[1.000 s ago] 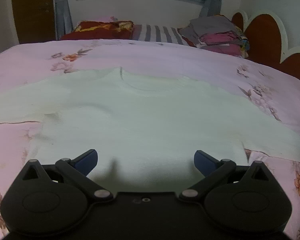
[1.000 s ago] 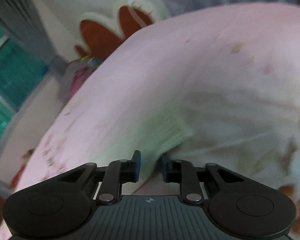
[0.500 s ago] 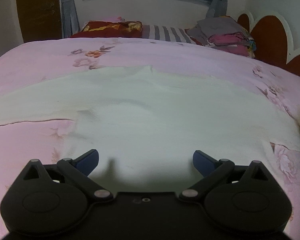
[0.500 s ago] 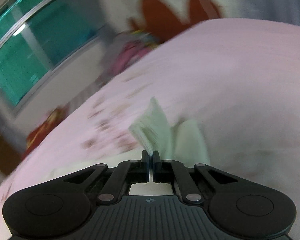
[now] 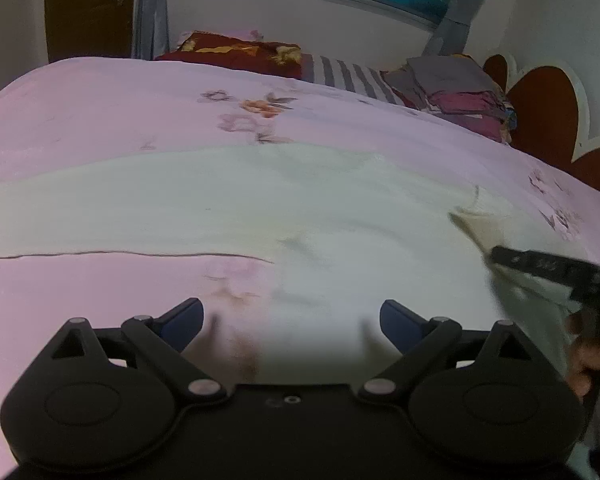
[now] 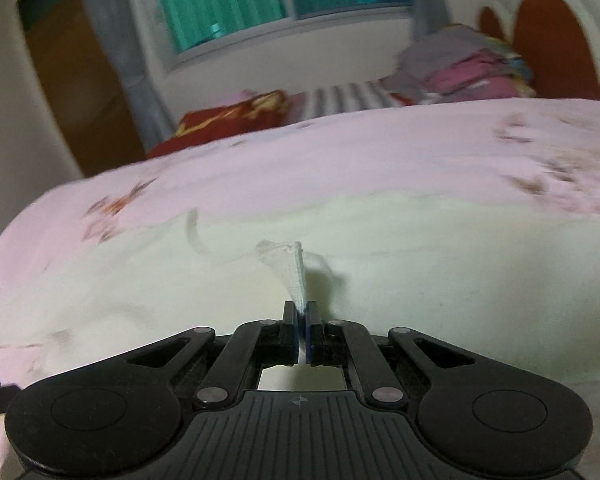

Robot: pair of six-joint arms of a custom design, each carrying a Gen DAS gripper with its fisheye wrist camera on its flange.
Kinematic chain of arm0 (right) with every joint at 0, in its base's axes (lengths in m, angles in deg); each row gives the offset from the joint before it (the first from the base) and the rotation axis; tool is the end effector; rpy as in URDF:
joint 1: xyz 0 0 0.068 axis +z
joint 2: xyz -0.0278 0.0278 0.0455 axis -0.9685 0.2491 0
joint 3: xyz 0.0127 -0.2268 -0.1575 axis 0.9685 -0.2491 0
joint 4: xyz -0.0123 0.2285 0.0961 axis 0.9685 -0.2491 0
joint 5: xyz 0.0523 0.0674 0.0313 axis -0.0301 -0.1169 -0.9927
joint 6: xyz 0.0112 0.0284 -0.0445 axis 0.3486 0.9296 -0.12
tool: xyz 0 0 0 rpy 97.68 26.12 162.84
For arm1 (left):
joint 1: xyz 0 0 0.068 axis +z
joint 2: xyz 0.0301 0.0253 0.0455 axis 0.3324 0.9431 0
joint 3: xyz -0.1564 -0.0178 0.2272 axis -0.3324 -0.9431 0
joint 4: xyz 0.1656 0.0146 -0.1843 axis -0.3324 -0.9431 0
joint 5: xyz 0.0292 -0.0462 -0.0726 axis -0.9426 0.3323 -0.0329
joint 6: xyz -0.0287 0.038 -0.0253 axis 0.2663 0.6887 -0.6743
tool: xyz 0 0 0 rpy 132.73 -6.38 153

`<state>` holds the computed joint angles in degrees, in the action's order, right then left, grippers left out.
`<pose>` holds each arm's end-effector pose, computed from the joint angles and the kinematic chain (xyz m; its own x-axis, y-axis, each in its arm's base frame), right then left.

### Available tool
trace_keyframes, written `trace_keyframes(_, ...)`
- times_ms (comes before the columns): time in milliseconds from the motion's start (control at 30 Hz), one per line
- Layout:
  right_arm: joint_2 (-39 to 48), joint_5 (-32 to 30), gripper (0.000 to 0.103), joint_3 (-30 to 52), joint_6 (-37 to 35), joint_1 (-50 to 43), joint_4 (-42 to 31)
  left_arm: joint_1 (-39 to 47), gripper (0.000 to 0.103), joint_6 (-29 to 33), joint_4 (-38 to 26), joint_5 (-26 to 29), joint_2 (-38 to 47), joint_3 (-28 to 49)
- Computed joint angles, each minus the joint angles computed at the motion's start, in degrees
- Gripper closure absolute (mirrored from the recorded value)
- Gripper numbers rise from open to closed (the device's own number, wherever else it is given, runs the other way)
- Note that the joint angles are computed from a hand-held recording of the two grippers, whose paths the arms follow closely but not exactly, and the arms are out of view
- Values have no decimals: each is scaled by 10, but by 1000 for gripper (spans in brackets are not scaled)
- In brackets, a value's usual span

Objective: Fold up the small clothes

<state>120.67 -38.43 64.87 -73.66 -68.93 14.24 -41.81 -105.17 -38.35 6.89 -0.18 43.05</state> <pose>0.2621 0.0498 0.1756 -0.6618 -0.2137 -0.7185 -0.5636 0.7739 0.2889 0.0811 -0.0993 0.2094 -0.5933 -0.4914 -0.6376 -0.5202 0.8385 -0.1623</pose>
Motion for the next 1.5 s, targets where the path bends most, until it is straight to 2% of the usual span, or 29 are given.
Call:
trace_keyframes(133,29,36,101,-22,42,88,48,15,9,10,-14,5,-65,-22)
trace_keyframes(200,22,64,89,-52,59,115,101,35,9,35,0,9,-87,-30)
trace_keyframes(267,4,53,32,-65,58,124,107,69,9,89,41,16,-92,-35)
trace_keyframes(300,-15,62,26,-79,57,127,116,83,9,114,64,21,-91,-36)
trace_keyframes(367,-49,80,25,-102,42,124,132,121,10,177,140,41,-79,-42)
trace_keyframes(400,-60,63,26,-107,33,106,122,140,12,208,184,56,-70,-46)
trace_keyframes(433,-66,40,30,-108,26,81,106,157,16,236,231,72,-57,-50)
trace_keyframes(467,-77,28,45,-109,26,62,89,176,18,264,288,93,-34,-54)
trace_keyframes(533,-90,13,60,-104,7,7,43,214,33,302,387,144,15,-58)
trace_keyframes(567,-87,4,66,-98,-1,-25,25,239,36,317,451,184,44,-65)
trace_keyframes(633,-71,-19,69,-86,-18,-93,-1,269,52,333,534,238,103,-66)
trace_keyframes(767,-36,-45,70,-52,-63,-189,-49,304,63,336,650,308,223,-49)
trace_keyframes(800,-26,-44,70,-47,-64,-199,-47,311,72,339,673,319,245,-44)
trace_keyframes(833,-20,-44,70,-46,-63,-206,-43,318,90,346,691,329,264,-39)
trace_keyframes(867,-11,-46,70,-42,-63,-214,-41,328,100,354,708,346,283,-34)
trace_keyframes(900,-2,-60,70,-32,-76,-237,-55,338,100,363,720,361,300,-27)
trace_keyframes(967,7,-47,70,-30,-57,-232,-36,346,101,384,730,364,307,-20)
trace_keyframes(1000,11,-56,70,-15,-77,-256,-62,346,101,402,726,350,294,-19)
trace_keyframes(1167,28,-56,70,-3,-66,-255,-58,393,101,449,672,326,191,-45)
trace_keyframes(1267,24,-58,70,-5,-71,-261,-63,435,101,470,635,330,131,-72)
trace_keyframes(1433,17,-53,70,-13,-73,-258,-60,463,101,480,582,333,57,-105)
trace_keyframes(1500,14,-51,70,-13,-75,-257,-63,465,101,478,580,331,50,-109)
